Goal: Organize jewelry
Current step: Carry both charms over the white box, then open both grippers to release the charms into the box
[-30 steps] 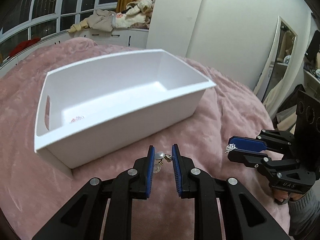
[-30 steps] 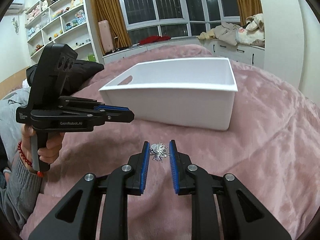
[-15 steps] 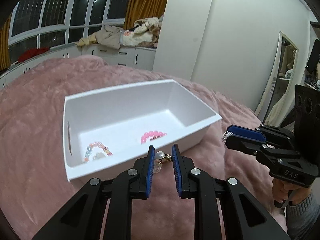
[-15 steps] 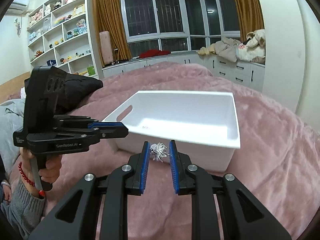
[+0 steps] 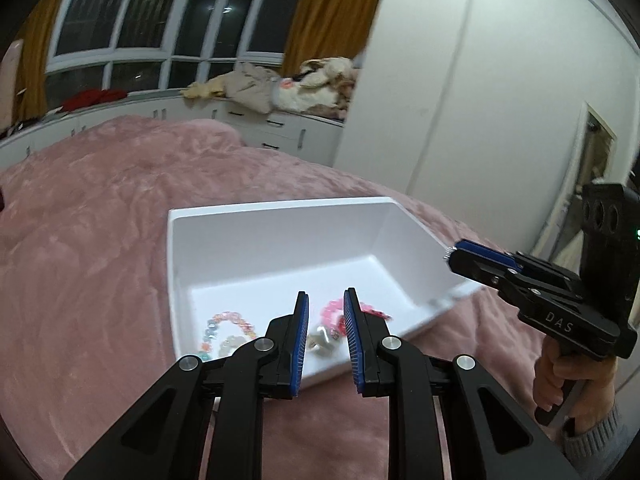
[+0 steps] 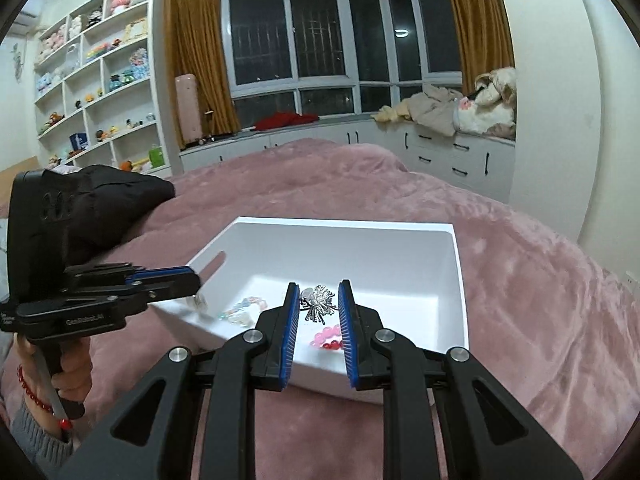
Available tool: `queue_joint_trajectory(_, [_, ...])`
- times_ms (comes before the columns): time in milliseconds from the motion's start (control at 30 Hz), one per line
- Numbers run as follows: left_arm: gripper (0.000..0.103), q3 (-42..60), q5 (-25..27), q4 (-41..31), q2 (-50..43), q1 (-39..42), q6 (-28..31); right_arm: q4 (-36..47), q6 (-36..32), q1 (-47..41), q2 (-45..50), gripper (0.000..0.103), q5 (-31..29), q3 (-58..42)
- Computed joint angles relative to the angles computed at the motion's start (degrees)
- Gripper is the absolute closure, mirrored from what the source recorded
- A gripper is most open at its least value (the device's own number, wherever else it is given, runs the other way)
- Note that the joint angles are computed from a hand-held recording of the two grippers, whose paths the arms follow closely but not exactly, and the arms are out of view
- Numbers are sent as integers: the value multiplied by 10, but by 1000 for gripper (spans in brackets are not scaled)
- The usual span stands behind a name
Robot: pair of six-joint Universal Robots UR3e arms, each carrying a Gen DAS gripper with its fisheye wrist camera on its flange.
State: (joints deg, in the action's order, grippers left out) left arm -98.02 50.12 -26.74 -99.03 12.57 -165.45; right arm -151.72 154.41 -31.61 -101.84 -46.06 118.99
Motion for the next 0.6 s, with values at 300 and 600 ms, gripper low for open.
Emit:
queue_joint_trajectory(300, [80, 33, 27, 39, -77, -2, -49, -40, 28, 43, 88, 83, -47, -41])
queue_joint_trajectory(600, [59, 36, 63, 51, -86, -24, -44, -42, 41, 65, 117, 79, -78, -64])
